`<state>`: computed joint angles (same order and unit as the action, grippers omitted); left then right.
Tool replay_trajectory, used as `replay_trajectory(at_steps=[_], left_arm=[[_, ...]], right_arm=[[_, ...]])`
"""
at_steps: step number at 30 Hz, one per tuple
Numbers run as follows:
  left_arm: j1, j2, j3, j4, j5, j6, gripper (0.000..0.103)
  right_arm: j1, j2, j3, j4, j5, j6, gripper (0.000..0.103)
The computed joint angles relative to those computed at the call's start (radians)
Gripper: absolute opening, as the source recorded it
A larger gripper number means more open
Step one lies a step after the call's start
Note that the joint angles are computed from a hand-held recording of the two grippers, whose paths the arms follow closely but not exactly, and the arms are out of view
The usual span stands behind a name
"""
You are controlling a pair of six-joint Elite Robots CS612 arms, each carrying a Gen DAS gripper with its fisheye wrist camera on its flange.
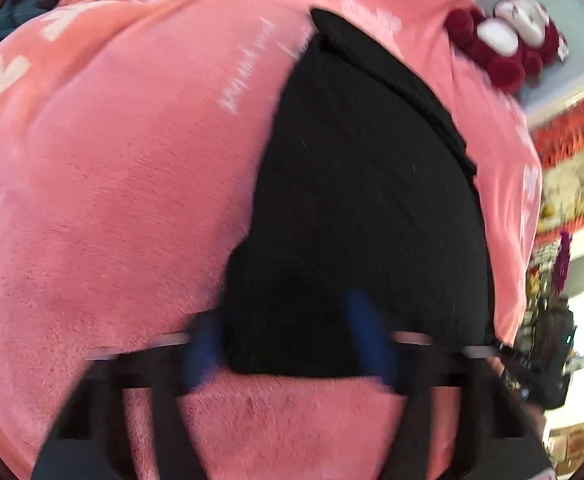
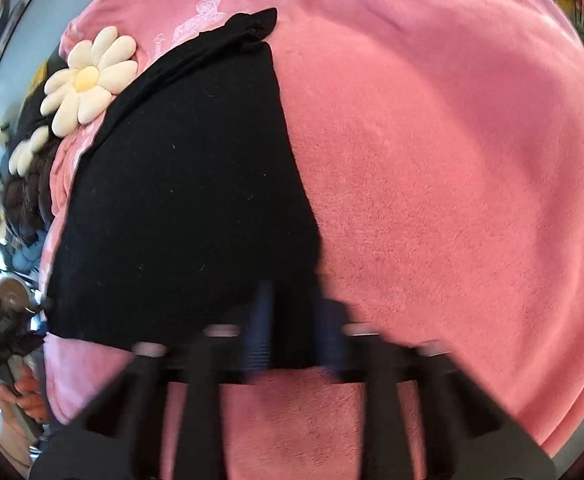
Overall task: Fold small clothes
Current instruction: 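Grasp the hem of the black top with both grippers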
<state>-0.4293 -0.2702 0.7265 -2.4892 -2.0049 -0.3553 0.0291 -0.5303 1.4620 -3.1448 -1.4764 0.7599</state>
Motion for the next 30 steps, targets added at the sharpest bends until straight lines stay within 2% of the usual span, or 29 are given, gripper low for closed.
replay_trajectory(at_steps=[1,3,5,10,14,20,25,29,30], left_arm=[[0.005,0.007,-0.019,0.038,-0.025,-0.011,0.003],[0.014,0.007,-0.022,0.053,-0.071,-0.066,0.003],[0.018,-0.023,0.024,0.012,-0.075,-0.085,0.003],[0.018,-0.114,0.157,-0.083,-0.101,-0.049,0.003],[0.017,-0.181,0.256,-0.111,-0.118,-0.013,0.003],[0.018,-0.288,0.440,-0.142,-0.118,0.017,0.003],[0.007,-0.382,0.600,-0.177,-0.072,0.062,0.003],[0.003,-0.432,0.686,-0.205,-0.057,0.080,0.003],[0.001,-0.443,0.704,-0.207,-0.055,0.081,0.000]], right_arm=[[0.002,-0.006,0.005,-0.003,-0.006,0.002,0.004],[0.004,-0.018,0.020,-0.026,-0.008,0.000,0.004],[0.007,-0.032,0.035,-0.058,-0.012,-0.003,0.004],[0.015,-0.078,0.096,-0.092,-0.020,-0.034,0.004],[0.025,-0.125,0.166,-0.107,-0.036,-0.058,0.004],[0.049,-0.187,0.292,-0.134,-0.039,-0.072,0.004],[0.081,-0.227,0.383,-0.168,-0.050,-0.065,0.004],[0.109,-0.251,0.424,-0.176,-0.071,-0.065,0.004],[0.114,-0.256,0.431,-0.177,-0.073,-0.065,0.004]])
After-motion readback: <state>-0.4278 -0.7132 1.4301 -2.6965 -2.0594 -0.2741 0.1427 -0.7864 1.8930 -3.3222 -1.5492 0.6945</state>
